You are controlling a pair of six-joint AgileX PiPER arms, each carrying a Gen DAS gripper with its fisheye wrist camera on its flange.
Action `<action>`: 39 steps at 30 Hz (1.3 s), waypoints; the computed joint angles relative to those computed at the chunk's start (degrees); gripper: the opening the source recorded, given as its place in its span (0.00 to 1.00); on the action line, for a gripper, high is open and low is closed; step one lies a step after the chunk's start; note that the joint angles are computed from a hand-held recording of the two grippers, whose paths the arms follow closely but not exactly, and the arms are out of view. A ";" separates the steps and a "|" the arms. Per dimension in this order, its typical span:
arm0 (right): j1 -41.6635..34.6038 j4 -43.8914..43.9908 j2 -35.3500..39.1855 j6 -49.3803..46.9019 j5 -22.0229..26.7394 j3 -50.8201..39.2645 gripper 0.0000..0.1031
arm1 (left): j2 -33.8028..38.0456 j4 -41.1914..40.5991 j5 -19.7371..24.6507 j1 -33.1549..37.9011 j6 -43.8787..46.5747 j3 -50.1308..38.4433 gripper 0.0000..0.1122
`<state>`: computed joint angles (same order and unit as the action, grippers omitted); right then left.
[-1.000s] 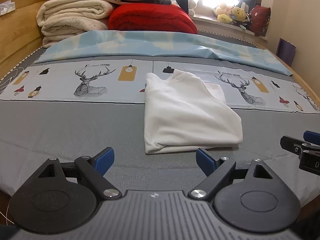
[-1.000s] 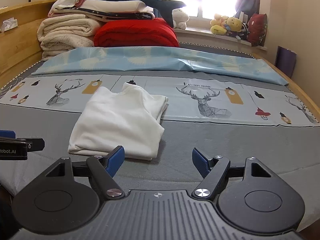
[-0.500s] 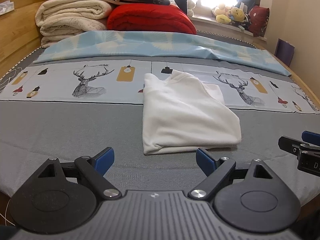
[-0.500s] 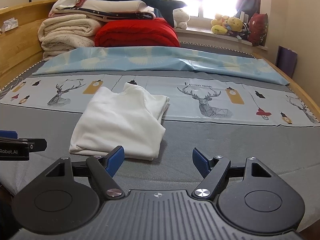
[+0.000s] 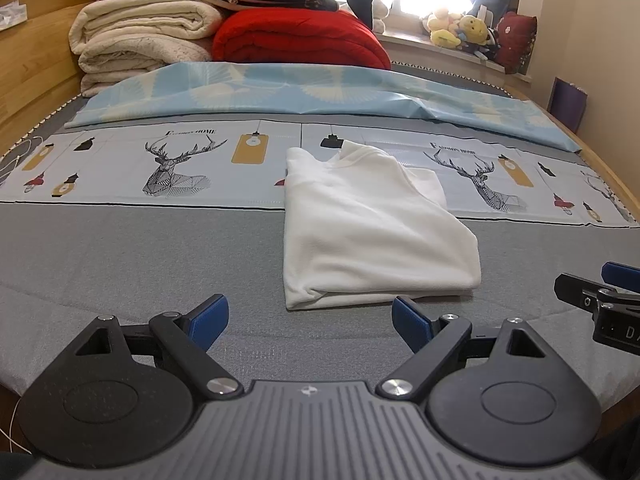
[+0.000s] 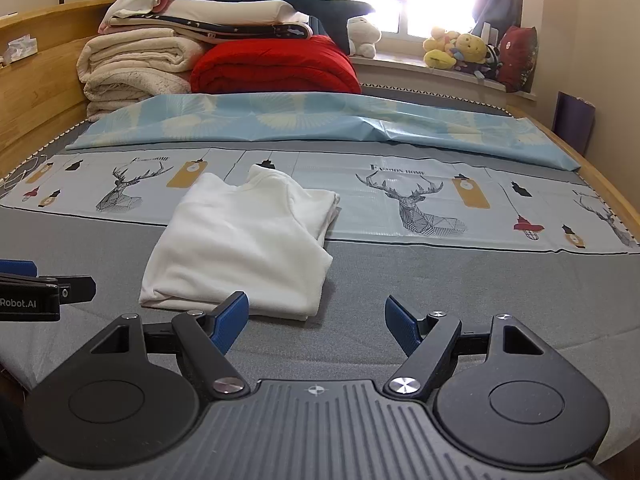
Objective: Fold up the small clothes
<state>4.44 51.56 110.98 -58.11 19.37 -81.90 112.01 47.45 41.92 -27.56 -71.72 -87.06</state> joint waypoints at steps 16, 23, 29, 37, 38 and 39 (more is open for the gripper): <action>0.05 -0.23 -0.06 0.18 0.10 -0.05 0.75 | 0.12 -0.25 0.01 0.00 0.44 -0.33 0.82; 0.02 -0.42 -0.06 0.30 0.20 -0.11 0.75 | 0.25 0.02 -0.14 -0.09 0.04 -0.32 0.82; 0.12 -0.52 -0.16 0.44 0.14 0.00 0.75 | 0.33 0.12 -0.20 -0.20 -0.11 -0.31 0.82; 0.29 -1.06 -0.16 1.16 0.03 -0.08 0.75 | 0.53 0.09 -0.30 -0.16 0.19 -0.59 0.82; 0.29 -1.08 -0.14 1.15 0.00 -0.09 0.75 | 0.56 0.06 -0.26 -0.18 0.18 -0.63 0.82; 0.26 -1.16 -0.11 1.18 0.06 -0.14 0.75 | 0.56 0.06 -0.26 -0.18 0.18 -0.63 0.82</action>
<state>4.71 50.39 110.86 -56.93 19.43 -82.04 112.57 47.51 41.65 -27.74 -71.55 -87.69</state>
